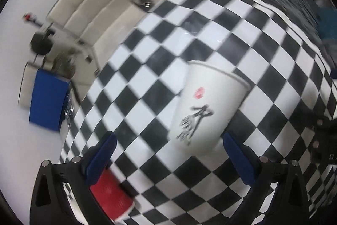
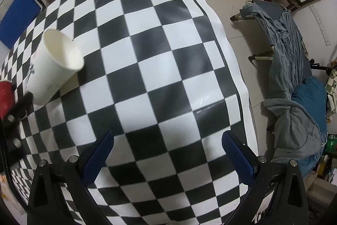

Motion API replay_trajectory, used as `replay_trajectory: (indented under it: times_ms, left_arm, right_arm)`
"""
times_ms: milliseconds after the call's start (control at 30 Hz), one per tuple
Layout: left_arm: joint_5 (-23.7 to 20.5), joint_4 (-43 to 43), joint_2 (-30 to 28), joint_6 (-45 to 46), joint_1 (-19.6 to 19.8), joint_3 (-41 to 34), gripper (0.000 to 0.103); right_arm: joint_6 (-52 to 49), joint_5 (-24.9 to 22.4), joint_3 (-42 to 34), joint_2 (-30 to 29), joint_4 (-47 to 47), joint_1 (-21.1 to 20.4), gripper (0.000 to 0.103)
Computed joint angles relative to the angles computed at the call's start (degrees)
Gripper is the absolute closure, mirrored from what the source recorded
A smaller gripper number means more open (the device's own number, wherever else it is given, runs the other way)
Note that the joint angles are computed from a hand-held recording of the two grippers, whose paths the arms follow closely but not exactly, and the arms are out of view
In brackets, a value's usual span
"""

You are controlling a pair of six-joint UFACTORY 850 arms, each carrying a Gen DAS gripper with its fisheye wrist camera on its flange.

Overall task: Flip cup upright
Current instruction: 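Reach the left tool toward the white cup lying on its side, then close the left gripper on the white cup and lift it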

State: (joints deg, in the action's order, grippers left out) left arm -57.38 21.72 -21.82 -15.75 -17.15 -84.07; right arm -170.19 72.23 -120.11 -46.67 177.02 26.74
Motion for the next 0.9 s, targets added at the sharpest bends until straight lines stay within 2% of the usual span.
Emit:
replay_trajectory:
  times_ms: [267, 500, 567, 633, 667, 900]
  left_arm:
    - [0.8, -4.9, -3.2, 9.8, 0.4, -2.6, 0.0]
    - [0.7, -7.6, -6.0, 11.9, 0.9, -5.3, 0.001]
    - [0.8, -8.9, -6.4, 12.3, 1.3, -5.9, 0.007]
    - [0.6, -10.4, -6.6, 12.5, 1.7, -6.1, 0.032]
    - [0.3, -11.1, -6.9, 12.8, 2.2, -6.5, 0.038]
    - [1.6, -12.7, -5.5, 9.1, 3.3, -4.8, 0.038]
  right_arm:
    - [-0.9, 1.2, -2.0, -2.5, 0.3, -1.1, 0.0]
    - [-0.2, 1.7, -2.0, -2.7, 0.1, -2.0, 0.0]
    - [-0.1, 1.9, -2.3, -2.7, 0.1, -2.2, 0.0]
    - [0.0, 1.8, -2.1, -2.7, -0.2, -2.3, 0.0]
    - [0.0, 2.1, -2.7, -3.0, -0.1, -2.4, 0.0]
    - [0.1, 1.5, -1.8, -2.4, -0.4, -2.3, 0.0]
